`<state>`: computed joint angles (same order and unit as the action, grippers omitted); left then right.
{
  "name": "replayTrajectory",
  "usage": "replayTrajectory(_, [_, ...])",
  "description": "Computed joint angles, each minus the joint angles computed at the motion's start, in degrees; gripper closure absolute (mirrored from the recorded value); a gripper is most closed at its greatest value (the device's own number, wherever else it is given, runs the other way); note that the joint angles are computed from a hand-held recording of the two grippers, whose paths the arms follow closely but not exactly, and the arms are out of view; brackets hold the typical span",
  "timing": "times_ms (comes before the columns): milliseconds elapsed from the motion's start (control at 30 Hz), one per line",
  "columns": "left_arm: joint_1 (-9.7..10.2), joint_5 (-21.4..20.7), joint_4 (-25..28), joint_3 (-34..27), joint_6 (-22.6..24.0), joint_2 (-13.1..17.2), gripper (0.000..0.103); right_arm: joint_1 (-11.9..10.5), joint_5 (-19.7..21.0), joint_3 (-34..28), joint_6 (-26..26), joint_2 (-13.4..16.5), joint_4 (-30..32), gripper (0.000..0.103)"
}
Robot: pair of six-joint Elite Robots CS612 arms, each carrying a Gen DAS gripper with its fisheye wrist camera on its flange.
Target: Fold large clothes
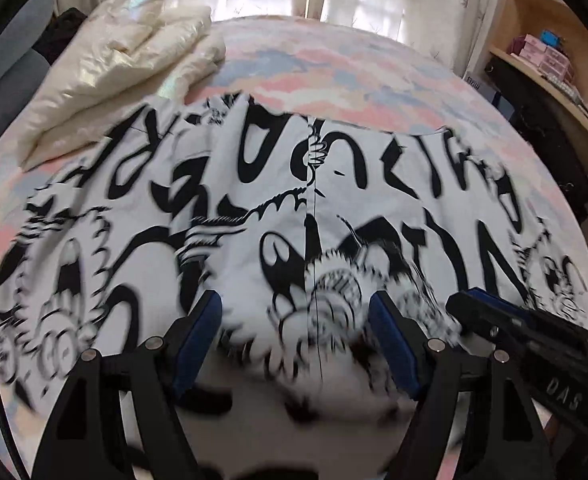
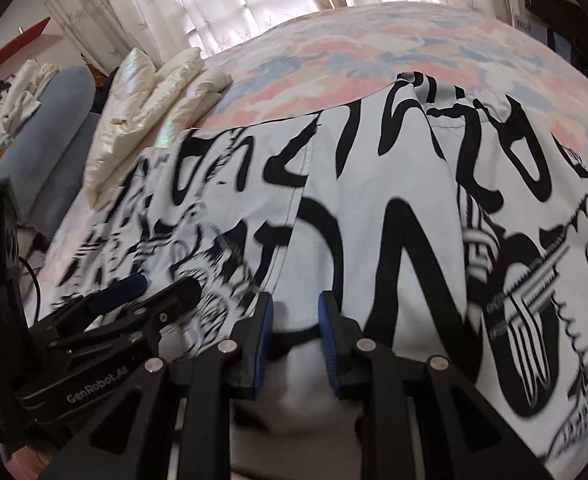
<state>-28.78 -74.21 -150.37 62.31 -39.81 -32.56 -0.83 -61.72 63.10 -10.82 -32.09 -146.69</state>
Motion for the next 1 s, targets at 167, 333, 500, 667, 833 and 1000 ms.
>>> replayTrajectory(167, [-1.05,2.07,-3.42,7.01,-1.62,-4.65,0.028,-0.62,2.3,5.87,0.73,-3.6,-4.56,0.079])
replayTrajectory(333, [-1.95,3.97,-7.57,14.5,-3.24,-9.06,0.027,-0.53,4.6,12.71,-0.89,-7.25,-11.57,0.079])
replayTrajectory(500, [-2.43,4.18,-13.77,21.44,-5.87,-12.13,0.027,-0.04,5.78,18.18,-4.44,-9.88,-17.23,0.079])
replayTrajectory(667, [-2.28,2.47,-19.66,26.86,-8.46,-13.4,0.026,0.15,7.2,20.56,-5.41,-10.63,-19.75,0.079])
replayTrajectory(833, [-0.76,-3.64,-23.2,29.16,-13.99,-12.64,0.026,0.7,6.8,20.35,-5.28,-10.2,-18.25,0.08])
replayTrajectory(1000, [1.12,-7.47,-28.95,28.93,-20.07,-10.32,0.026,1.17,6.82,19.18,-4.88,-9.38,-18.09,0.08])
